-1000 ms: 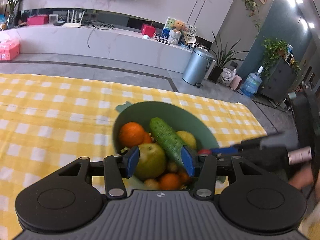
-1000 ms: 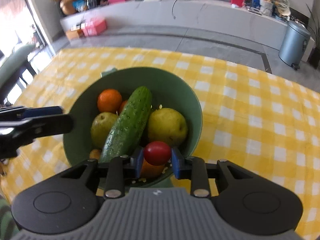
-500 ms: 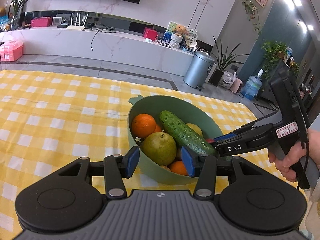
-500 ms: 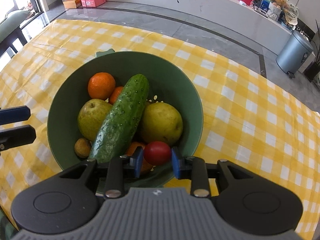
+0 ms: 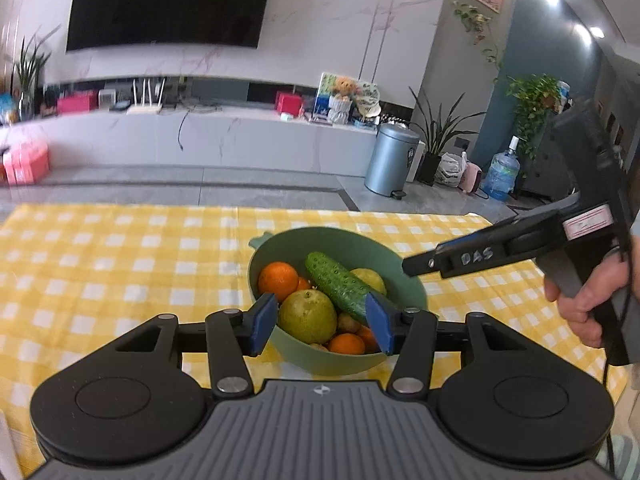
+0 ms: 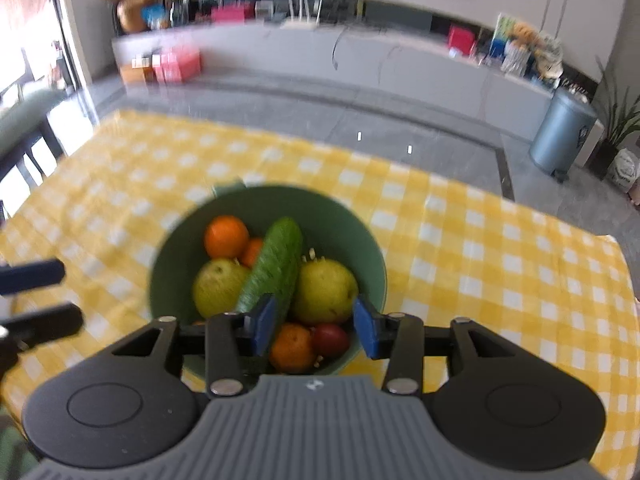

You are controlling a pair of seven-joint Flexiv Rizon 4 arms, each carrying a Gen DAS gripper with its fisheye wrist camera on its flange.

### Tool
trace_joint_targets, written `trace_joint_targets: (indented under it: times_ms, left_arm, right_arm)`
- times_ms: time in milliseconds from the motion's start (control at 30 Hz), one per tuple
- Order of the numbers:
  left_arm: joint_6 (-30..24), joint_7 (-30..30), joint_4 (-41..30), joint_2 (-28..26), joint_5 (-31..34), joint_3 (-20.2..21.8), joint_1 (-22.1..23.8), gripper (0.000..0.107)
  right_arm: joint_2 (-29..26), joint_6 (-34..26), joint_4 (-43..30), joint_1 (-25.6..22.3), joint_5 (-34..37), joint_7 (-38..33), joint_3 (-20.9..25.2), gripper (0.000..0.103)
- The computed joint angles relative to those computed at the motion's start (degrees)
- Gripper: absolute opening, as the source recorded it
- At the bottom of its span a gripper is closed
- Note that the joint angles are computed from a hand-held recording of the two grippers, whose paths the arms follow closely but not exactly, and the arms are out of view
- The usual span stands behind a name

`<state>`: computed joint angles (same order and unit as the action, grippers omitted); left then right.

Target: Organize fruits

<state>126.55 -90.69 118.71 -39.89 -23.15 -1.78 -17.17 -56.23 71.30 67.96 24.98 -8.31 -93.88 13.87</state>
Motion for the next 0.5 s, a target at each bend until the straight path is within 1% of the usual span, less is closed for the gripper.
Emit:
trace_joint_targets:
  times_ms: [67,100,133,200,233,267,367,400,433,467,500]
  left_arm:
    - [0.6,2.2,0.3,0.6,-3.1,2.1,-3.4,0.061]
    - [1.3,3.5,0.6,0.8,-5.0,3.1,-5.3,0.061]
    - [2.2,4.7,0.8,0.9,-6.3,3.6,-6.6,0.061]
    - [3.8,7.5,1.3,1.1,-9.8,4.4,-9.1,0.061]
    - [4.9,9.2,1.5,1.2,-12.3,4.8,-10.8,0.061]
    - [6.2,10.5,1.7,1.1,-14.0,4.7,-11.8,0.061]
    - [9.6,15.8,2.1,1.0,-19.5,4.7,-15.2,0.061]
    - [11.2,17.8,2.1,0.7,-21.5,4.8,-16.4,0.064]
    - [13.3,20.1,1.9,-0.1,-24.0,5.0,-18.1,0.070]
    - [15.5,22.0,1.6,-0.9,-26.5,5.0,-19.4,0.073]
    - [17.7,23.2,1.3,-1.7,-28.3,4.7,-20.3,0.075]
  right_arm:
    - [3.1,7.4,6.0,0.0,1.1,1.0,-0.7,0.052]
    - [4.3,10.5,8.4,0.0,1.2,1.5,-0.9,0.057]
    - [5.9,14.5,11.6,0.1,1.2,2.1,-1.4,0.059]
    - [8.9,23.1,18.2,1.4,1.6,3.9,-3.8,0.064]
    - [10.0,26.7,20.9,2.1,1.8,4.7,-4.9,0.064]
    - [11.2,30.9,23.9,3.6,2.6,5.6,-6.9,0.064]
    - [13.8,42.9,32.0,10.6,7.5,7.1,-14.6,0.075]
    - [14.2,45.9,33.9,12.8,9.5,7.0,-16.6,0.075]
    - [14.7,48.6,35.9,14.4,11.4,6.6,-17.7,0.075]
    - [15.1,50.8,37.5,15.6,13.5,6.3,-18.2,0.075]
    - [15.4,52.7,38.9,16.6,15.5,6.0,-18.3,0.078]
